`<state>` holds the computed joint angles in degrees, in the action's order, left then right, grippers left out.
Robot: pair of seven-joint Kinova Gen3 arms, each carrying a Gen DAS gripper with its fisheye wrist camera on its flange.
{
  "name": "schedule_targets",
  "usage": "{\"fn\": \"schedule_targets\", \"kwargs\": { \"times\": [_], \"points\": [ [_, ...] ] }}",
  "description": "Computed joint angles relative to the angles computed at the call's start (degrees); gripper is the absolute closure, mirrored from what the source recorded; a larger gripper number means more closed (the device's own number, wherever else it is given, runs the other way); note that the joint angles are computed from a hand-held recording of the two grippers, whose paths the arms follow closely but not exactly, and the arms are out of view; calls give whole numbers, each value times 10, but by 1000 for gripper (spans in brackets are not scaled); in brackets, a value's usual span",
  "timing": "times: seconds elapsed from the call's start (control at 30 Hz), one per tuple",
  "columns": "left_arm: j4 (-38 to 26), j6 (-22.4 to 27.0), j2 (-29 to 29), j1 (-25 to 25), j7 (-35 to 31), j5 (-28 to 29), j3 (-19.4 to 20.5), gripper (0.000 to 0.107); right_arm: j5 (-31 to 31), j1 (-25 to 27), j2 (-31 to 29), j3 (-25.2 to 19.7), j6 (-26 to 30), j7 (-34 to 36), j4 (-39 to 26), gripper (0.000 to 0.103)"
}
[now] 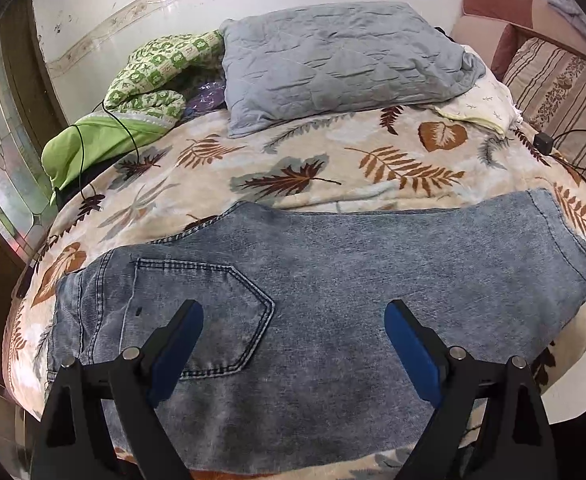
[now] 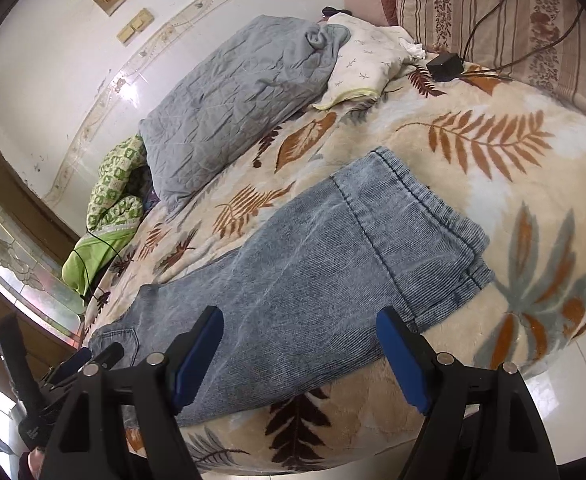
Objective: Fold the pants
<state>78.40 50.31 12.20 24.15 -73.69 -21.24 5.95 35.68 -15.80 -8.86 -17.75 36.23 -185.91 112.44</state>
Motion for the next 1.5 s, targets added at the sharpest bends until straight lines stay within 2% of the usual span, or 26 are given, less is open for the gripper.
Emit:
{"fn": "schedule_targets", "kwargs": {
  "times": [0.23,0.4,0.7,0.9,1.1,1.23,1.4,1.5],
  "points": [
    [5,-8,-17,1,2,3,7,15,14,3,-15,-13,18,-22,11,22],
    [2,-9,-17,6,-6,6,14,15,-4,15,-34,-10,7,-24,32,22],
    [-22,12,12,24,-30,22,19,15,-90,81,-82,9,-98,-19,102,22],
    [-59,41,46,42,-50,37,17,15,-143,134,-88,-6,-117,-8,115,22],
    [-101,61,83,64,-53,31,5,15,-211,170,-94,4,-174,18,146,22],
    [-134,85,113,74,-53,30,-5,15,-256,173,-82,23,-216,54,161,22],
    [-178,131,150,71,-69,55,-7,15,-271,226,-65,-11,-241,72,159,22],
    [-182,133,156,72,-74,64,-10,15,-269,260,-56,-41,-244,72,151,21]
  ]
}}
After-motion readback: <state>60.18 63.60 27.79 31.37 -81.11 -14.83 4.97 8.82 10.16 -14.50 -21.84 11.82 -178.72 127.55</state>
